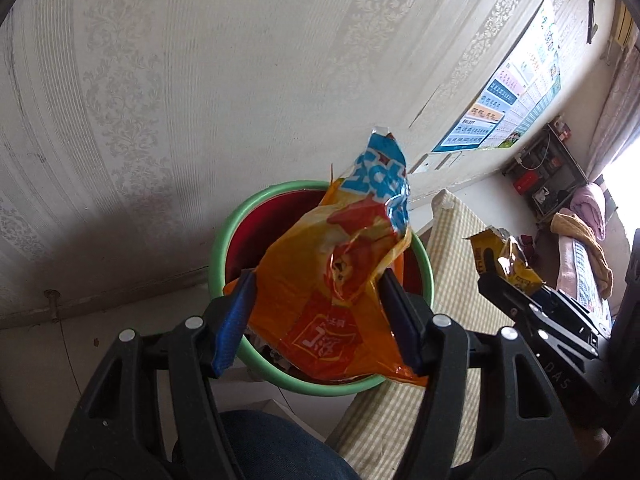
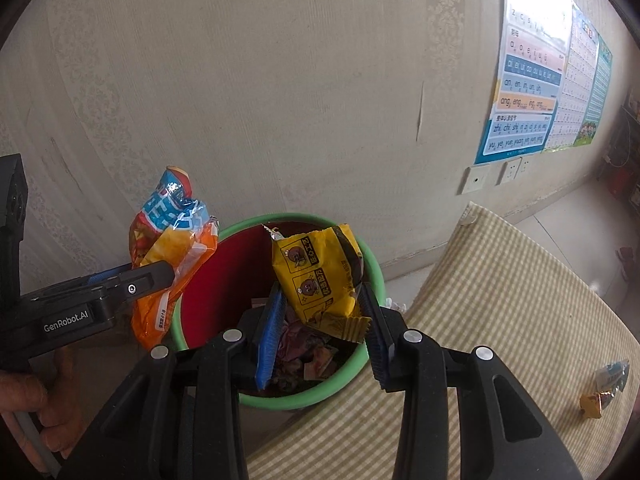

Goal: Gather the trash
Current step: 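Open both grippers to drop the bag and wrapper into the bucket, then move both grippers back over the last two wrappers on the table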

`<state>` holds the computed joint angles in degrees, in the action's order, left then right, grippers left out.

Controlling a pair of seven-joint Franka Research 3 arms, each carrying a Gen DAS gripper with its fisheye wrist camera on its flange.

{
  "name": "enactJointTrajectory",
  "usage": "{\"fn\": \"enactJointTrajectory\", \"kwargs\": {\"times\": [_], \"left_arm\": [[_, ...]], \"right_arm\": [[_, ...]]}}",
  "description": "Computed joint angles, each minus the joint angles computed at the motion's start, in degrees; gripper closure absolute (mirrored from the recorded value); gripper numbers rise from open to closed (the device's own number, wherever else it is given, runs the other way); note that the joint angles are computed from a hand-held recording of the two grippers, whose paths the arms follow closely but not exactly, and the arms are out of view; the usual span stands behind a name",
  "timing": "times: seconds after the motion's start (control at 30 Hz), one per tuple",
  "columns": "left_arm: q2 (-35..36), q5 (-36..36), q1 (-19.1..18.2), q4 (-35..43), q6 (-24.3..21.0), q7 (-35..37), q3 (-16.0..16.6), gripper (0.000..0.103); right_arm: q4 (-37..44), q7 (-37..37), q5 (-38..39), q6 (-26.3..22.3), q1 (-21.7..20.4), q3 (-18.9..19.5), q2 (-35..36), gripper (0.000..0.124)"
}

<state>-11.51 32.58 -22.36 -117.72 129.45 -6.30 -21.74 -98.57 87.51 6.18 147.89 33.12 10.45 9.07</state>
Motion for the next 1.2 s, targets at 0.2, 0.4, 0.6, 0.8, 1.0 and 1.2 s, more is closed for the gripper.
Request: {"fn": "enactJointTrajectory", "kwargs": {"times": [0.2, 0.4, 0.6, 0.8, 1.0, 1.2], "left_arm": [[-1.6, -1.64, 0.89, -3.27, 3.28, 0.2, 1.1, 0.039], [-2.62, -1.88, 2.0, -5.21, 5.74, -1.77, 0.93, 0.017], [-2.34, -0.77, 2.21, -3.97, 4.69, -1.95, 0.17, 0.006], [-1.28, 0.04, 1.63, -1.51, 3.21, -1.45, -0.26, 0.006], [1.44, 1.2, 0.28, 2.46, 1.98, -0.8, -0.89, 0.006], [7.78, 3.67, -2.75, 9.68, 1.22, 0.67, -1.51, 0.006]], "right_arm": [[4.82, -0.63, -0.97, -2.64, 1.1, -0.13, 4.84, 0.078], [4.0, 0.53, -1.89, -2.26, 1.44, -0.94, 4.87, 0.052], [2.47, 1.42, -2.42, -2.01, 1.09, -1.15, 3.42, 0.048], [-0.69, 2.5, -2.76, -0.62, 0.06, -1.31, 0.3, 0.044], [-5.27, 4.17, -2.98, 0.68, -1.59, -1.29, -4.1, 0.042], [-12.14, 6.37, -2.97, 2.88, -4.23, -1.33, -10.61, 0.039]]}}
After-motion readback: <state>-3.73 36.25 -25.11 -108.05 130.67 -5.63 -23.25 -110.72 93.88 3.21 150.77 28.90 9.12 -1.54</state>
